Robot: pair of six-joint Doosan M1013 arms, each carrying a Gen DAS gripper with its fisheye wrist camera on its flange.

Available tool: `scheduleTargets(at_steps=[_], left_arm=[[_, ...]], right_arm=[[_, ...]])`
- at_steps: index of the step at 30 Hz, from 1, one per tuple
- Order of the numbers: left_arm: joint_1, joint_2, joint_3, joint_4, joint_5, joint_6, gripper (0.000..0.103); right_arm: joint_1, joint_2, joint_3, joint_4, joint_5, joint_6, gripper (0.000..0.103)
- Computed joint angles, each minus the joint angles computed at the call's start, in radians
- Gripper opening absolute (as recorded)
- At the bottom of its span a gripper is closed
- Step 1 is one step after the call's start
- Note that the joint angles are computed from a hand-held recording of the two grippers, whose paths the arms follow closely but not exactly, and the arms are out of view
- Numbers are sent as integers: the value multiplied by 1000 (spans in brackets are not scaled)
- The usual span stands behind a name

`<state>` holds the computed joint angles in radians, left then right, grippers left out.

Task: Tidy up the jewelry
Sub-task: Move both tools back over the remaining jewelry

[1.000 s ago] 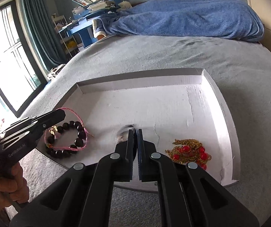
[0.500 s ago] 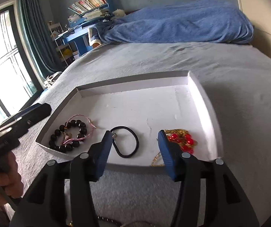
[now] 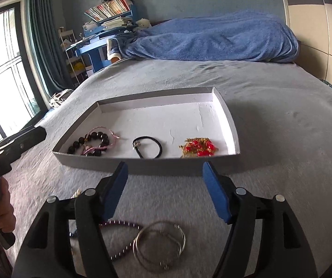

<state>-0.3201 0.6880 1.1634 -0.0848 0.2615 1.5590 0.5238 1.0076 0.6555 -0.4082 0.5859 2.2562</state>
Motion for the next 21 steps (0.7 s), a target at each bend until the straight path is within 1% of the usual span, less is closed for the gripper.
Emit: scheduleTargets(at_steps=[2, 4, 8, 11, 15, 19, 21], left_arm=[[-2, -14, 26, 6, -11, -2, 84], [-1, -31, 56, -41, -19, 42, 85], [-1, -49, 92, -77, -31, 88, 86], [-1, -58, 115, -56, -38, 73, 90], [1, -62, 127, -114, -24, 121, 90], [-4, -66, 142, -140, -11, 165, 90], [-7, -67, 147, -134, -3, 172, 90]], right_arm=[[2, -10, 21, -12, -5, 9, 68], [5, -22, 45, -27, -14, 23, 68], [10, -41, 87, -62, -32, 54, 69], [13, -56, 122, -90, -42, 86, 72], [14, -79, 167, -123, -61, 136, 73], [13, -95, 201, -130, -75, 163, 74], [12, -102, 213, -122, -80, 163, 75]])
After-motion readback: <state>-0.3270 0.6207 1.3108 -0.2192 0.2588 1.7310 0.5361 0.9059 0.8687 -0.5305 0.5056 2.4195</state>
